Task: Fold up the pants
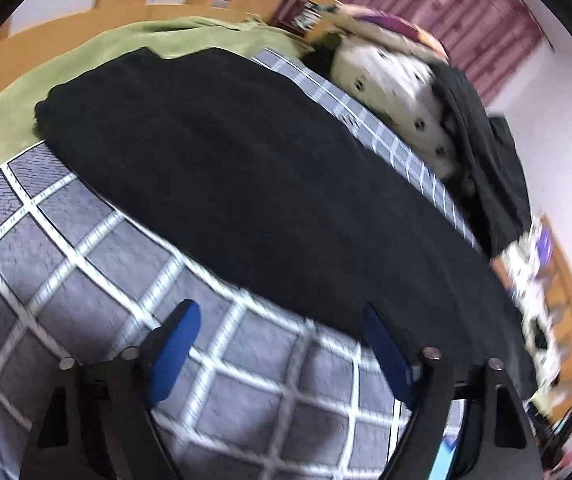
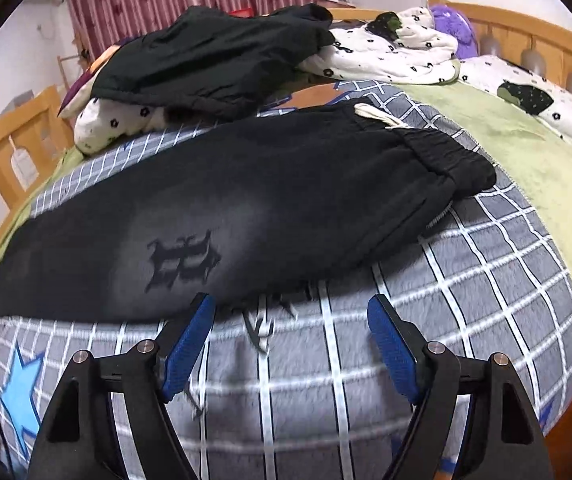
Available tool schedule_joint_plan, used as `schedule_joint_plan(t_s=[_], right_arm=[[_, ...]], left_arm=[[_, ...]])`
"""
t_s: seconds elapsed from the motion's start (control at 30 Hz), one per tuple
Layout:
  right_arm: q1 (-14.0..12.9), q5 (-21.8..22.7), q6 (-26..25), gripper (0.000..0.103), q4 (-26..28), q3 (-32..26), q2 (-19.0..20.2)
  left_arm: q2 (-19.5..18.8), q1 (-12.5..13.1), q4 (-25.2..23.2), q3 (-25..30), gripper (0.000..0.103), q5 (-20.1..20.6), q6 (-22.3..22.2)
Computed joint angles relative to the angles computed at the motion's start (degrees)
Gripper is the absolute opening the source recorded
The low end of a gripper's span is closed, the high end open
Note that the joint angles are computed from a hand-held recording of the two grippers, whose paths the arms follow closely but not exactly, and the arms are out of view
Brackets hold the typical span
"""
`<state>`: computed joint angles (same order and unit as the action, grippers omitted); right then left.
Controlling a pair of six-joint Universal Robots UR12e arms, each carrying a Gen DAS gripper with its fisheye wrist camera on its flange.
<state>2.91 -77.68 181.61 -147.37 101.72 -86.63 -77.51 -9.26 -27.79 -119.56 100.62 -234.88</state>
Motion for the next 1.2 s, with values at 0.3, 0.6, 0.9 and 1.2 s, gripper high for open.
schedule_joint_plan(t_s=[0.3,0.6,0.9,1.2], right_arm=[[0.8,-0.7,2.9,0.047,-0.1,-4.3,4.7],[0.4,0.5,2.6,0.019,-5.3,-6.0,3.8],[0.5,1.7,3.1,0.019,-6.5,-8.9,4.9],[1.8,1.9,0.2,0.018,-8.1,-15.3,10.1]], left_arm=[[-1.6,3.2,-5.2,2.5,0.023,-0.1,-1.0],[1.6,3.0,-2.5,3.4,0.009,2.1,5.9],[-1.8,1.8,-3.6,9.7,0.009,8.1,11.5],[-7.4,3.7,-2.8,14.5,0.009,10.5,14.0]])
